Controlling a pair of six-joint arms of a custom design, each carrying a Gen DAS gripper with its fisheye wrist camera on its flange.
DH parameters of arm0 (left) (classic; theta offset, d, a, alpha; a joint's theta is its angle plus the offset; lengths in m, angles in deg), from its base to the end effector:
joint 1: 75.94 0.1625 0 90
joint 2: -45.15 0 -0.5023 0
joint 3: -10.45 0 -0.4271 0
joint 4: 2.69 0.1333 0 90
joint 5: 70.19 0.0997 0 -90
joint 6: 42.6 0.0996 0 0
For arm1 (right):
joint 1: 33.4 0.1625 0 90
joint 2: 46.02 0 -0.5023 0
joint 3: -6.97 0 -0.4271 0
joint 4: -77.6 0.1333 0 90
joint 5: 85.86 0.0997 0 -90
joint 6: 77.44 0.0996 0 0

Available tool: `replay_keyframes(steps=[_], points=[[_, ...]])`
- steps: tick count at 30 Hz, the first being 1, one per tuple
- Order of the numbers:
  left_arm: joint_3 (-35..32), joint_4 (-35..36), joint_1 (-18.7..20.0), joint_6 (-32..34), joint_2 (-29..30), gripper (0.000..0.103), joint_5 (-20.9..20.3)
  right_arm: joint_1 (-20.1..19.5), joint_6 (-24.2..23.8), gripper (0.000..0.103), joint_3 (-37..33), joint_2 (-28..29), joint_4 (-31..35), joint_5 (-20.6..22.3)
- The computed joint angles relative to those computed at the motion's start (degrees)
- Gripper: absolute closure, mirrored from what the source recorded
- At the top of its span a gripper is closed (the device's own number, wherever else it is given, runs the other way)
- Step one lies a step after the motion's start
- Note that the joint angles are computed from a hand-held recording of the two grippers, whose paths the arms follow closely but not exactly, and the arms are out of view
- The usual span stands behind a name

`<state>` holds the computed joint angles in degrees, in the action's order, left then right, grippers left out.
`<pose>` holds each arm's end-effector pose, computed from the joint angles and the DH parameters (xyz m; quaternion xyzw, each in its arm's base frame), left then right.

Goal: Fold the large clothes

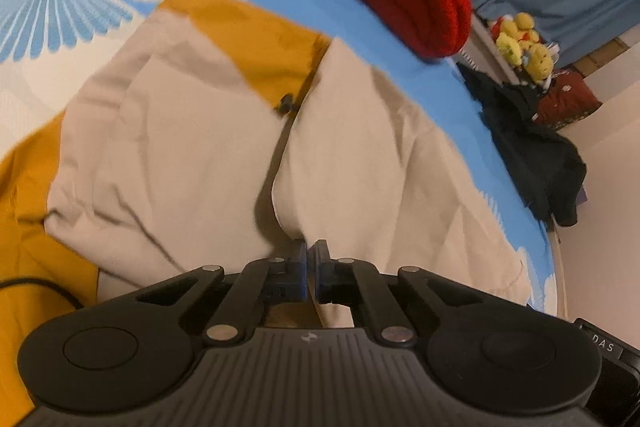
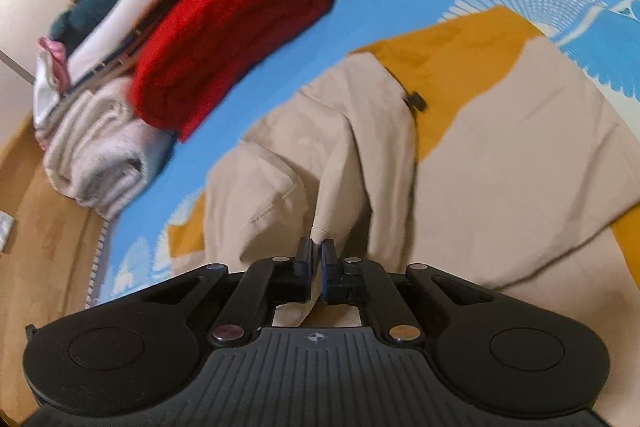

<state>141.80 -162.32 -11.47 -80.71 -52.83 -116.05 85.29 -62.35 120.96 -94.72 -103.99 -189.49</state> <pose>0.0063 -0.4570 0.4263 -0.2127 0.8626 -0.4333 0.1514 0.4047 -0.5107 0.1093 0.0877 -0.9633 0.2527 0.0230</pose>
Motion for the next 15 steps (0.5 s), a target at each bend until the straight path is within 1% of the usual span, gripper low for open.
replay_keyframes(steps=[5, 7, 9, 10, 11, 12, 13, 14, 15], points=[[0.7, -5.9, -2.6, 4.8, -0.2, 0.101, 2.9, -0.5, -0.3, 0.1, 1.0, 0.1, -6.6, 3.4], [1.1, -7.9, -3.3, 5.9, -0.3, 0.101, 3.3, -0.7, -0.7, 0.1, 1.6, 0.1, -9.5, 4.8], [1.1, -8.1, -3.4, 6.0, -0.4, 0.101, 3.1, -1.0, -0.1, 0.1, 1.9, 0.2, -11.4, 5.9], [0.8, -6.2, -3.2, 5.4, -0.3, 0.101, 3.1, -1.1, 0.7, 0.1, 2.1, 0.2, -11.9, 5.8], [0.1, -1.9, -2.5, 3.6, -0.2, 0.101, 2.9, -1.2, 1.4, 0.101, 1.9, 0.3, -10.9, 4.8], [-0.8, 3.5, -1.4, 1.3, -0.1, 0.1, 1.7, -0.9, 2.1, 0.101, 1.2, 0.2, -7.5, 2.2], [-1.9, 9.2, -0.1, -1.8, 0.1, 0.1, -0.2, -0.4, 3.0, 0.101, 0.1, 0.3, -2.3, -2.0], [-2.6, 13.2, 1.1, -4.5, 0.3, 0.1, -2.1, -0.1, 4.6, 0.101, -0.9, 0.5, 3.5, -6.3], [-2.8, 14.9, 1.6, -6.3, 0.4, 0.1, -3.0, -0.2, 6.5, 0.101, -1.3, 0.6, 7.3, -8.8]])
